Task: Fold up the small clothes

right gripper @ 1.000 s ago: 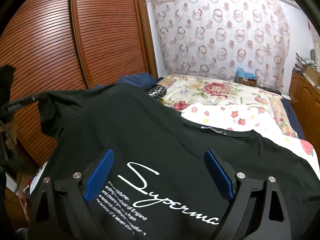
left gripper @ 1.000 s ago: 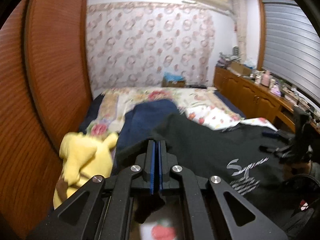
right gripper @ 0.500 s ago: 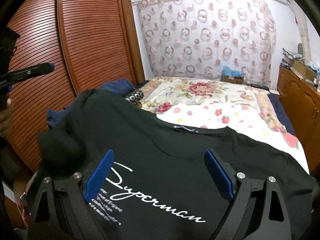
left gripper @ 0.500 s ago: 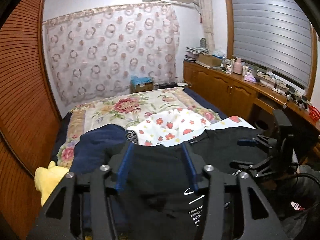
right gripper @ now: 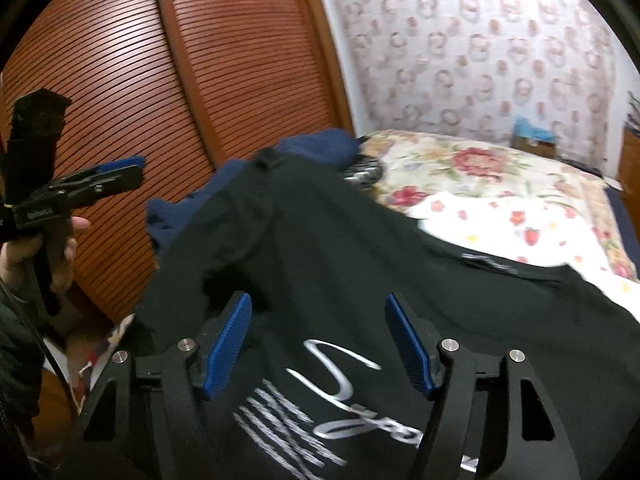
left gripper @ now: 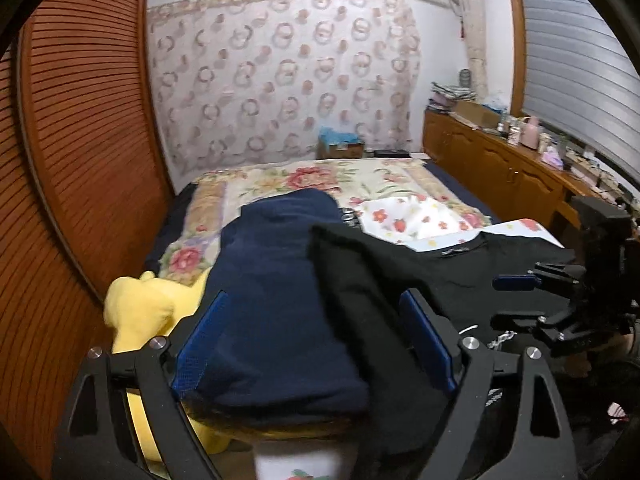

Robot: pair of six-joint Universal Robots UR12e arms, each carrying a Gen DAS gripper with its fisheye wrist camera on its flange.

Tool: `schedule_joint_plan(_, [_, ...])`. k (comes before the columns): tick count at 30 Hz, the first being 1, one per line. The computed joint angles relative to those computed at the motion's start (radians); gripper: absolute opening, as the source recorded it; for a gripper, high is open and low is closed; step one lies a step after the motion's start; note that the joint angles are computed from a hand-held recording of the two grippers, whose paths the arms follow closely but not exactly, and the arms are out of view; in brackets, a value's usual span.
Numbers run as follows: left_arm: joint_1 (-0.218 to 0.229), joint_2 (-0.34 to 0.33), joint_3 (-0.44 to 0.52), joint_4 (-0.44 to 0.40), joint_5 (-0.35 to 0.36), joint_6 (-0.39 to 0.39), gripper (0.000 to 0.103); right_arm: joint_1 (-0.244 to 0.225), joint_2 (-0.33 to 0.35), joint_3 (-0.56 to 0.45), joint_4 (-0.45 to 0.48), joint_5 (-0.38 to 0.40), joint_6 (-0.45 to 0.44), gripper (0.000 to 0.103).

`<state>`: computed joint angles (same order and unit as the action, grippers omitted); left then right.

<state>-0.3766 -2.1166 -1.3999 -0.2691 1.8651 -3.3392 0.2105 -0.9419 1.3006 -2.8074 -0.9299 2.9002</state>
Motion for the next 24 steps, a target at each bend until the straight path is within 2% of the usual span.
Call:
schedule_joint_plan(4, [0.001, 0.003, -0.015, 0.012, 0.024, -0.014, 0.087, 0.015, 0.020, -0.051, 0.045, 0.042, -0.021, 0.071])
schedule_joint_plan(7, [0.000, 0.001, -0.017, 0.020, 0.030, -0.019, 0.087, 0.028, 0.046, -0.104, 0.100, 0.031, -0.041, 0.069])
schedule_joint_plan(9, [0.001, 0.001, -0.019, 0.021, 0.028, -0.019, 0.087, 0.023, 0.077, -0.165, 0.183, 0.033, -0.072, 0.049])
schedule_joint_plan(10, [0.001, 0.000, -0.019, 0.018, 0.026, -0.017, 0.087, 0.024, 0.089, -0.191, 0.224, 0.028, -0.085, 0.045])
schedule_joint_plan(12, [0.000, -0.002, -0.019, 0.019, 0.024, -0.016, 0.087, 0.022, 0.108, -0.234, 0.295, 0.029, -0.117, 0.013])
schedule_joint_plan(13, [0.001, -0.002, -0.019, 0.020, 0.022, -0.017, 0.087, 0.025, 0.119, -0.264, 0.323, 0.028, -0.121, 0.007])
schedule_joint_plan(15, [0.000, -0.005, -0.016, 0.022, 0.018, -0.017, 0.087, 0.018, 0.130, -0.291, 0.328, 0.017, -0.122, 0.004])
schedule_joint_plan(18, [-0.001, -0.010, -0.012, 0.022, 0.018, -0.018, 0.087, 0.007, 0.146, -0.331, 0.313, -0.025, -0.077, 0.004])
schedule_joint_plan(24, [-0.003, -0.019, 0.000, 0.009, 0.014, -0.016, 0.087, 0.021, 0.169, -0.371, 0.279, -0.192, -0.073, 0.004])
